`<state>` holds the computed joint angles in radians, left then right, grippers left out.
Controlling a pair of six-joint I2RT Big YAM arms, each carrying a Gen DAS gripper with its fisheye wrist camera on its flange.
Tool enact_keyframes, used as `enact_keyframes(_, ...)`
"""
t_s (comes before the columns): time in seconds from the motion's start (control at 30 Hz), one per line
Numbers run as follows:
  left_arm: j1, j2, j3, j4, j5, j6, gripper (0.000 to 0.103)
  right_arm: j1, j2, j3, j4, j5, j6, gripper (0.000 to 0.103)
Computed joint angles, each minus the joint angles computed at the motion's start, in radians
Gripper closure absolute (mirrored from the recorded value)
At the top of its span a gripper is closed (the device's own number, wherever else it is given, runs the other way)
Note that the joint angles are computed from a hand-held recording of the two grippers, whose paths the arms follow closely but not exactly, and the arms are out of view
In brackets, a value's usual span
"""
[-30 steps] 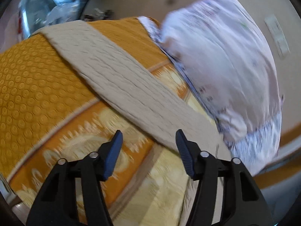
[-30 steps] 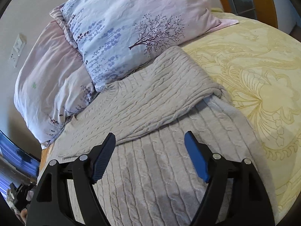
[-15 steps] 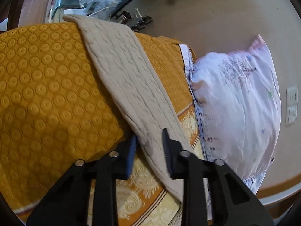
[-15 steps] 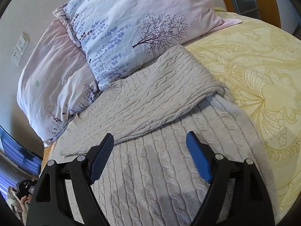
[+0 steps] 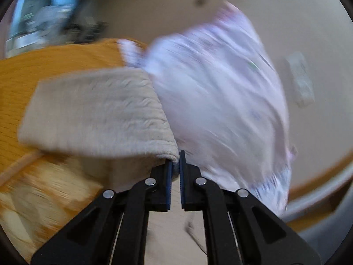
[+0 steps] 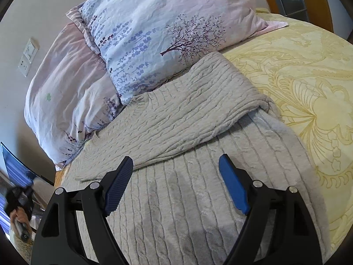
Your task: Fold small clothes
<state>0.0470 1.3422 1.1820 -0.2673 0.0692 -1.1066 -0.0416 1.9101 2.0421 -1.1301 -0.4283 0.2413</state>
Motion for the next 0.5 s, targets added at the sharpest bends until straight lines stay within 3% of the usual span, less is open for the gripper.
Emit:
enact_keyframes(0.17,-0.147,0.119,0.138,0.025,0.064,0.096,0.098,-0.002,-0.003,-0.007,0.006,-0.009,0.006,0.021)
enact_keyframes(0.23,-0.205,0.184,0.203,0.004,0.085,0.134,0.098,-0.006,-0.003,-0.009,0.008,-0.022,0.007,0.021)
enact_keyframes(0.33,-0.283,0.292,0.315,-0.086,0.101,0.194,0.098,-0.01,0.001,0.0,-0.004,-0.037,0.008,0.021)
enact_keyframes(0.43,-0.329,0.41,0.44,-0.234,0.142,0.257,0.096,-0.004,0.02,0.047,-0.072,-0.019,-0.035,0.021)
enact_keyframes(0.5,-0.337,0.438,0.462,-0.281,0.166,0.272,0.085,0.002,0.044,0.111,-0.144,-0.029,-0.091,0.022)
